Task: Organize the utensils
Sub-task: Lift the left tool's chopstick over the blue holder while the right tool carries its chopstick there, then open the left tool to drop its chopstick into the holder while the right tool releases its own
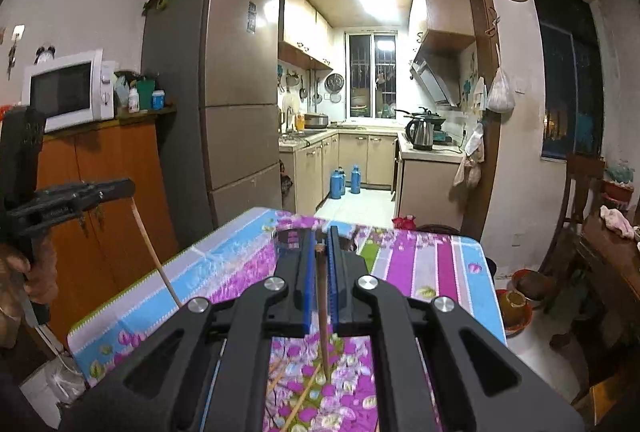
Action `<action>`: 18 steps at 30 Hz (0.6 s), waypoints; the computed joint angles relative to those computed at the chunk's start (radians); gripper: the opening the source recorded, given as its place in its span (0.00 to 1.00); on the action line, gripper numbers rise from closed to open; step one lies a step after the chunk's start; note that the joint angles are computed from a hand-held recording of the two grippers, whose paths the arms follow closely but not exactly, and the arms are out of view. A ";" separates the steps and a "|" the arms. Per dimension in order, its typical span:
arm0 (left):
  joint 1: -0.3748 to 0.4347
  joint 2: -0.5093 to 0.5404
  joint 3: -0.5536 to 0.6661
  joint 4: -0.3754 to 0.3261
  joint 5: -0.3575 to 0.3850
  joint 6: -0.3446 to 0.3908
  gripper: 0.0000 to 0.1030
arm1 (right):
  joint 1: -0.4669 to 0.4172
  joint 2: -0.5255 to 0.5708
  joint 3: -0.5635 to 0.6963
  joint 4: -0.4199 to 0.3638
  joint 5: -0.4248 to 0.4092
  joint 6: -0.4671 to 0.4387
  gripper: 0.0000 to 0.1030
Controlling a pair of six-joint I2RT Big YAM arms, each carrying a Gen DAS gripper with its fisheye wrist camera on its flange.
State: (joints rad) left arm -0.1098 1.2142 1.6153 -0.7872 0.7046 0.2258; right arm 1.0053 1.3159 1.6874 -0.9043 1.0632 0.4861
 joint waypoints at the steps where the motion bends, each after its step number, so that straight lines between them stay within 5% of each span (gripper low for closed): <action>1: -0.011 0.014 0.024 0.008 -0.010 -0.009 0.07 | -0.011 0.006 0.021 0.006 -0.006 -0.017 0.05; 11: -0.165 0.245 0.389 0.053 -0.169 -0.061 0.07 | -0.170 0.116 0.296 0.114 -0.116 -0.244 0.05; 18: -0.229 0.441 0.612 -0.005 -0.255 -0.065 0.07 | -0.294 0.201 0.373 0.115 -0.204 -0.243 0.05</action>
State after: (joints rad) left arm -0.3391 1.6556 2.2273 -0.7919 0.4499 0.1603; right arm 0.7109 1.5164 2.0607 -0.7894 0.8593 0.2428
